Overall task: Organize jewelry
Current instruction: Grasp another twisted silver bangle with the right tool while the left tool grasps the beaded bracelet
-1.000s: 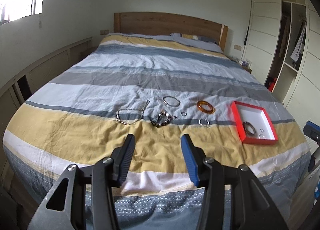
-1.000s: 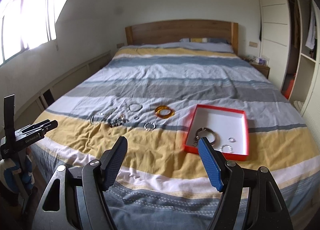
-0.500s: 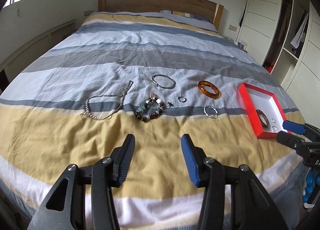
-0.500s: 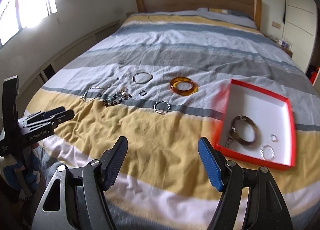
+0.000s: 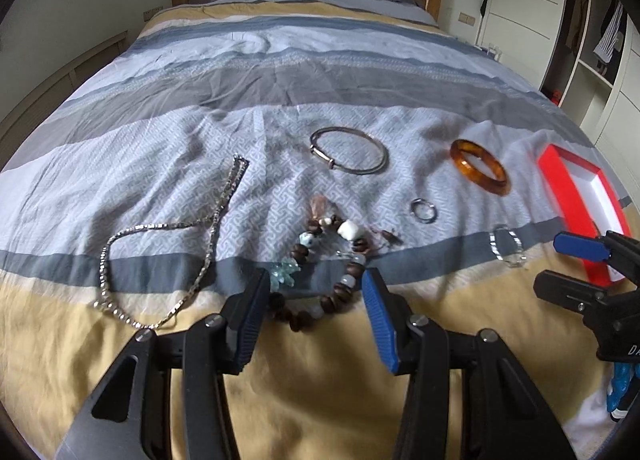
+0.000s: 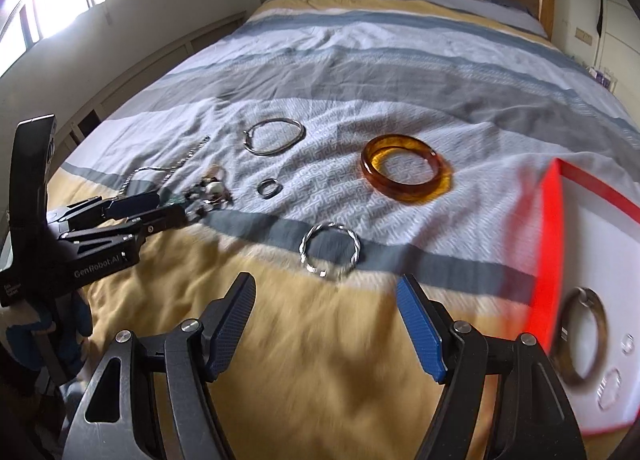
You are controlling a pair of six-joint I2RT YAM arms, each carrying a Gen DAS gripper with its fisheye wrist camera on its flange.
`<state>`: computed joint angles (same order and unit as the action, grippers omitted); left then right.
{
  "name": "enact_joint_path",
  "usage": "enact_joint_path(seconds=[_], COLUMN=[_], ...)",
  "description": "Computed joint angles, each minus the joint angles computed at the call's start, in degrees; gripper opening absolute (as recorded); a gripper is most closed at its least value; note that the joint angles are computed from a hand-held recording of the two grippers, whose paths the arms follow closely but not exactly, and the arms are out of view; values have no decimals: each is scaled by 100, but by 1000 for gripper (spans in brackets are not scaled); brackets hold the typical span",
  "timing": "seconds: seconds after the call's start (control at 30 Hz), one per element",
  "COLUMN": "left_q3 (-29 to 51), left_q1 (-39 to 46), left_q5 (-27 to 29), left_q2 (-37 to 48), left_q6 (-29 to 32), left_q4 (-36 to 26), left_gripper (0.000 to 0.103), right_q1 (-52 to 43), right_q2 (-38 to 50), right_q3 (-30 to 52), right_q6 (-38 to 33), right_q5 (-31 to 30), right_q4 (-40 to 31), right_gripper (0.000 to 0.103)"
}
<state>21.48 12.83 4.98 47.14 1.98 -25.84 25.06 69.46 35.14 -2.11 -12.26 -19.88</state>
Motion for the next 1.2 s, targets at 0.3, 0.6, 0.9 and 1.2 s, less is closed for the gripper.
enact_joint_path(seconds=[0.3,0.6,0.9,1.2], left_q3=[-291,-476,-418,-330], left_q1=[162,-6,-561,-1216], left_q5=[378,261,-209,-598], left_q2=[305,353,361,-355], left_q6=[108,-44,-144,-717], left_q4=[610,973,835,-11], left_gripper=[46,50,22,9], right_q1=[122,232,123,-17], right_q2=[1200,1396,1150,389], right_q3=[115,69,-123,-374], right_q6=[95,159,135,186], right_q5=[46,160,-110,-419], right_q4=[976,1428,1371,872], right_gripper=[73,48,41,40])
